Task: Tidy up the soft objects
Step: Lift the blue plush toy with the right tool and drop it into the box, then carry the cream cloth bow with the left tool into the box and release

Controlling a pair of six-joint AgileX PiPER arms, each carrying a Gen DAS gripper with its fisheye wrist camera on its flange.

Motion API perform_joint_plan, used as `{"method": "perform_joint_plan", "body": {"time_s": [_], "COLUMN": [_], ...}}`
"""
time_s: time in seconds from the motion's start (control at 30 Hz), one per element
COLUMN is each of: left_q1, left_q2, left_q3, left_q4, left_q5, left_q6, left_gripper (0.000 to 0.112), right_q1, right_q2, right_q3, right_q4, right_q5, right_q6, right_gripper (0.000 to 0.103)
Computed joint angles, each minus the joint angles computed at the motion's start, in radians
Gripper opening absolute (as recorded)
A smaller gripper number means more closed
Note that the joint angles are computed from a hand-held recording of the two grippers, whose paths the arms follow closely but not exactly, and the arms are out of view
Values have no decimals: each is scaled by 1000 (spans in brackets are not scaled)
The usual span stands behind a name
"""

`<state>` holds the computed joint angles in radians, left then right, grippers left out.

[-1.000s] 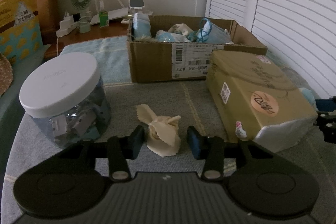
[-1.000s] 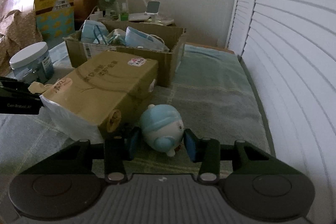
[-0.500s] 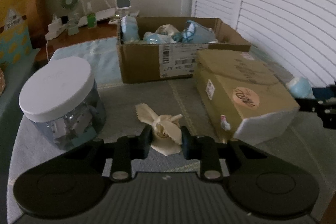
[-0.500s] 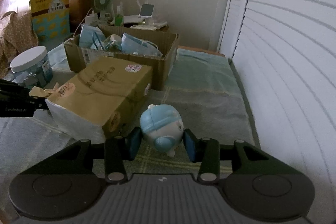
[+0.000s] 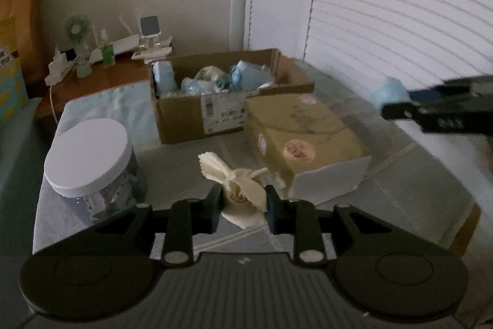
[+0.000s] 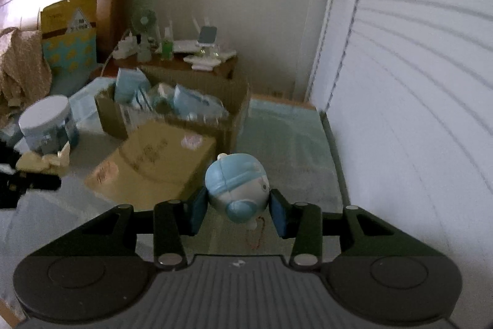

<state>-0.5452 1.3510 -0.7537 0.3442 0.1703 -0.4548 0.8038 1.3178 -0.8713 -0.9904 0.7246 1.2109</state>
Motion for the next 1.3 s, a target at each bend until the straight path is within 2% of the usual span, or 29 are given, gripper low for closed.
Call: {"method": "perform_joint_plan", "body": {"time_s": [0.13,0.23,0.37,0.53,0.6,0.63,0.73,0.8,0.9,1.0,1.17,1.3], "left_q1": [4,2,2,5,7,8,8,7,12,21,43,57], "left_q2": [-30,-41,-47,-51,-48,-47,-44,-40,-35,-30,8,57], "left_q3": [16,26,29,24,19,17,11,6,-11,-35,-128,-237], "left_q4": [-60,49,122,149,146,149,160,162,85,-16,-260,-347], "left_q5": [-14,-18,-11,8,13,16,23,29,40,50,101,146], "left_q6": [63,-46,-132,-161,-154,-155,-159,-155,-62,61,349,473], "left_gripper": [27,27,27,27,27,27,27,27,27,27,27,27], "right_q1": [-51,-106,-179,-230,-238,-245,-231,-221,-206,-177,-105,-46], "right_q2": [52,103,184,301,334,345,349,325,278,229,166,116], "right_q3": [-94,-175,-297,-449,-482,-492,-479,-440,-371,-315,-236,-165], "right_q4": [9,55,179,321,340,362,325,296,255,219,139,66], "right_q5": [-43,-96,-168,-200,-202,-207,-199,-210,-240,-234,-169,-119], "right_q6": [-91,-189,-355,-525,-548,-571,-544,-497,-420,-364,-236,-105], "right_gripper": [49,49,49,50,62,64,75,88,102,103,103,103]}}
